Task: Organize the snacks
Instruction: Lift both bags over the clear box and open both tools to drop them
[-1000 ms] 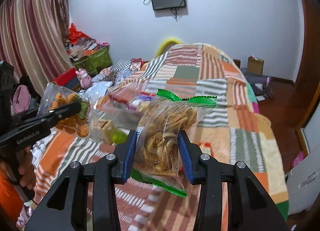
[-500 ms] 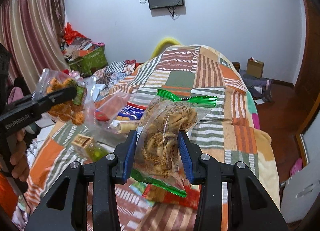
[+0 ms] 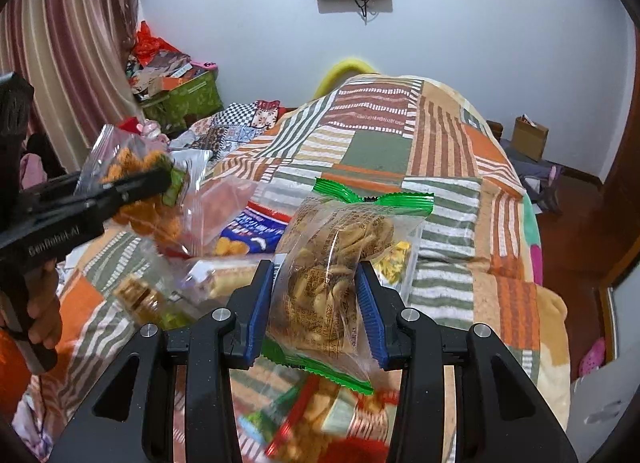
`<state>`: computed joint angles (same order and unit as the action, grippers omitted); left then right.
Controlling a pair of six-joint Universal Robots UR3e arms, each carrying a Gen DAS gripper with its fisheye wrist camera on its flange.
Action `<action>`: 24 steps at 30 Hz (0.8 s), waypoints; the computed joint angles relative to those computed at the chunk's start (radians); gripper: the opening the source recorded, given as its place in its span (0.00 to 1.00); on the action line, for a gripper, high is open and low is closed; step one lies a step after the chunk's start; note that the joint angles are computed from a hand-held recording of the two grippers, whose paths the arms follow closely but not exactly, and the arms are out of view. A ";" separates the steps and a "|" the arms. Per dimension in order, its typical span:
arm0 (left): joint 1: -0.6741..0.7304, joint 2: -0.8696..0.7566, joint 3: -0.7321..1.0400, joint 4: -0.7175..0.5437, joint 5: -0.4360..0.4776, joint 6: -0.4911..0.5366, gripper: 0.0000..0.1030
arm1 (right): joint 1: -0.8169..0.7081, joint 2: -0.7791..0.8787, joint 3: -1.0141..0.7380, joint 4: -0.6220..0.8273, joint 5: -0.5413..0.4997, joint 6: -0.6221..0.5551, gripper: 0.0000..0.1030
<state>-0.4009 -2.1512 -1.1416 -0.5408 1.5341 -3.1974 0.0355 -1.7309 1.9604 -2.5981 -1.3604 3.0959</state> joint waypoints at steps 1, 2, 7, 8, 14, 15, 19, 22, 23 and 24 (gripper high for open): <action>0.002 -0.013 0.010 -0.003 -0.001 -0.001 0.33 | 0.004 0.019 -0.012 -0.003 -0.002 0.000 0.37; 0.003 -0.025 0.017 -0.001 0.001 -0.003 0.33 | 0.007 0.038 -0.020 -0.009 -0.001 0.001 0.37; -0.001 -0.075 0.057 -0.012 0.031 0.004 0.33 | 0.060 0.120 -0.049 -0.045 -0.057 -0.016 0.36; 0.000 -0.080 0.062 -0.021 0.029 0.006 0.33 | 0.064 0.127 -0.048 -0.055 -0.063 -0.013 0.36; 0.003 -0.081 0.064 -0.045 0.007 0.005 0.43 | 0.040 0.140 -0.052 -0.038 -0.042 0.016 0.37; 0.000 -0.069 0.047 -0.029 0.011 0.004 0.46 | 0.039 0.135 -0.050 -0.035 -0.043 0.018 0.40; -0.006 -0.036 0.013 0.005 0.014 0.011 0.52 | 0.042 0.101 -0.039 -0.029 -0.055 0.026 0.58; -0.009 -0.007 -0.008 0.009 0.011 0.012 0.57 | 0.043 0.078 -0.042 -0.017 -0.061 0.023 0.59; -0.010 0.008 -0.023 0.014 0.011 0.010 0.59 | 0.043 0.076 -0.043 -0.014 -0.060 0.024 0.59; -0.010 0.022 -0.036 0.017 0.012 0.009 0.60 | 0.042 0.066 -0.043 -0.007 -0.058 0.026 0.59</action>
